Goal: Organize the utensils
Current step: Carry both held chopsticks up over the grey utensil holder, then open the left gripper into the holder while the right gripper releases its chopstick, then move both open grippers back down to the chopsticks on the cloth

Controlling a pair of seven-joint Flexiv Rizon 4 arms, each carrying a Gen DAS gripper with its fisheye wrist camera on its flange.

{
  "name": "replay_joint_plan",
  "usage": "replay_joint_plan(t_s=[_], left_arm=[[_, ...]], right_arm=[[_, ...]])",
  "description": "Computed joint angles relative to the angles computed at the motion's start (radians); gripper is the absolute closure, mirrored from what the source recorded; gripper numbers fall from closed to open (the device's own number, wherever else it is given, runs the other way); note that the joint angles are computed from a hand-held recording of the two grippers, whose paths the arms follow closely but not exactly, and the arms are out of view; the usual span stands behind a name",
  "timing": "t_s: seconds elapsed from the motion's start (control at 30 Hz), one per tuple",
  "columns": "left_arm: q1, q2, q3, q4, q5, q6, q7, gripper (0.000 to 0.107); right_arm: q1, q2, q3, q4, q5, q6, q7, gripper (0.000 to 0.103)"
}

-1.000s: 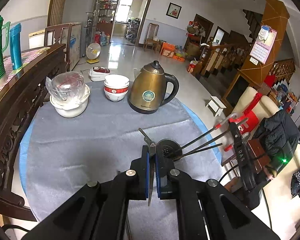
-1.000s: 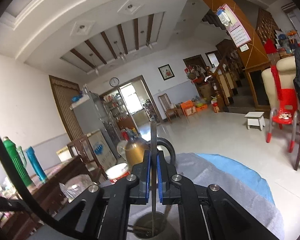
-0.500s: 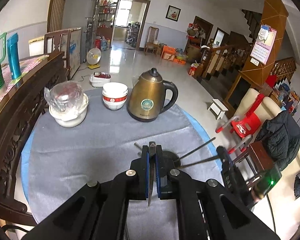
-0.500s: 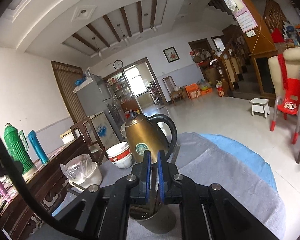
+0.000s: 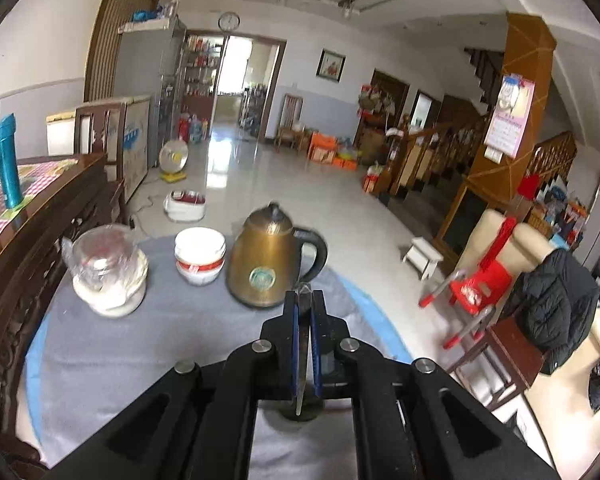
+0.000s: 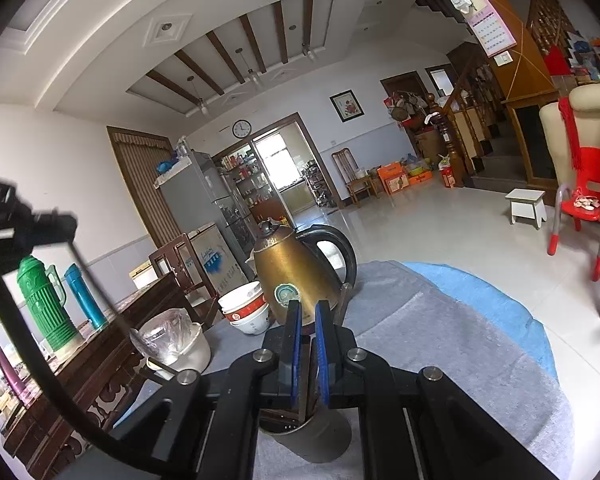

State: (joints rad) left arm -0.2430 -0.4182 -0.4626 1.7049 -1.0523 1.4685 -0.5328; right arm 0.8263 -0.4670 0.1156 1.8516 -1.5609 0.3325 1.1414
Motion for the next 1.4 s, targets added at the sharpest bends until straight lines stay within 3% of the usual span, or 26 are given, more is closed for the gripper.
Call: replay_joint_plan(t_s=[0.13,0.2,0.3,0.33,0.47,0.53,0.57,0.67,0.73,0.77,0.8,0.87,0.93,1.07,1.23,1.4], left_arm=[[-0.01,-0.066,-0.042,-0.026,-0.007,0.081,0.024,0.101],[-0.038,-0.112,-0.003,-0.042,0.068,0.094,-0.029,0.101],[-0.098,-0.154,0.121,-0.058,0.197,0.024,-0.156,0.101],[-0.093,-0.159,0.118,-0.05,0.212,0.035,-0.159,0.101],[-0.075,-0.145,0.147,-0.034,0.306,-0.062,-0.205,0.101],[-0.064,-0.133,0.144,-0.008,0.357,-0.049,-0.197,0.101],[-0.054,-0.125,0.134,0.006,0.373,-0.043,-0.193,0.101],[0.052,-0.088,0.015,0.083,0.356,-0.032,-0.12,0.091],[0.099,-0.071,-0.035,0.121,0.346,-0.009,-0.085,0.056],[0.132,-0.061,-0.077,0.15,0.33,0.025,-0.056,0.051],[0.184,-0.05,-0.141,0.19,0.307,0.067,-0.014,0.05],[0.253,-0.042,-0.216,0.237,0.313,0.115,0.02,0.05],[0.325,-0.035,-0.289,0.299,0.33,0.19,0.04,0.05],[0.38,-0.029,-0.307,0.358,0.372,0.236,-0.002,0.047],[0.395,-0.028,-0.259,0.389,0.41,0.219,-0.073,0.047],[0.325,-0.033,-0.121,0.393,0.457,0.192,-0.16,0.047]], right_arm=[[-0.001,0.0,0.001,0.004,0.0,0.001,0.005,0.094],[-0.001,-0.002,0.001,0.0,0.002,0.002,0.005,0.094],[-0.001,-0.002,0.002,-0.001,0.007,0.007,0.003,0.094],[-0.002,-0.002,0.002,-0.001,0.008,0.01,0.004,0.094],[-0.003,-0.004,0.0,-0.005,0.008,0.018,0.011,0.094],[-0.001,-0.004,-0.001,-0.006,0.01,0.015,0.004,0.094],[-0.001,-0.004,-0.001,-0.006,0.009,0.018,-0.001,0.094],[-0.011,0.006,0.0,0.004,-0.008,0.047,0.016,0.093],[-0.025,0.017,0.002,0.013,-0.029,0.082,0.043,0.093],[-0.031,0.021,0.003,0.018,-0.038,0.097,0.058,0.092],[-0.038,0.025,0.005,0.021,-0.047,0.114,0.073,0.089],[-0.044,0.036,0.009,0.037,-0.069,0.127,0.101,0.072],[-0.029,0.044,0.014,0.049,-0.076,0.084,0.12,0.039],[0.003,0.047,0.026,0.047,-0.086,0.01,0.095,0.039],[0.074,0.039,0.044,0.027,-0.035,-0.135,-0.008,0.039],[0.107,0.026,0.053,0.009,-0.024,-0.155,-0.056,0.039]])
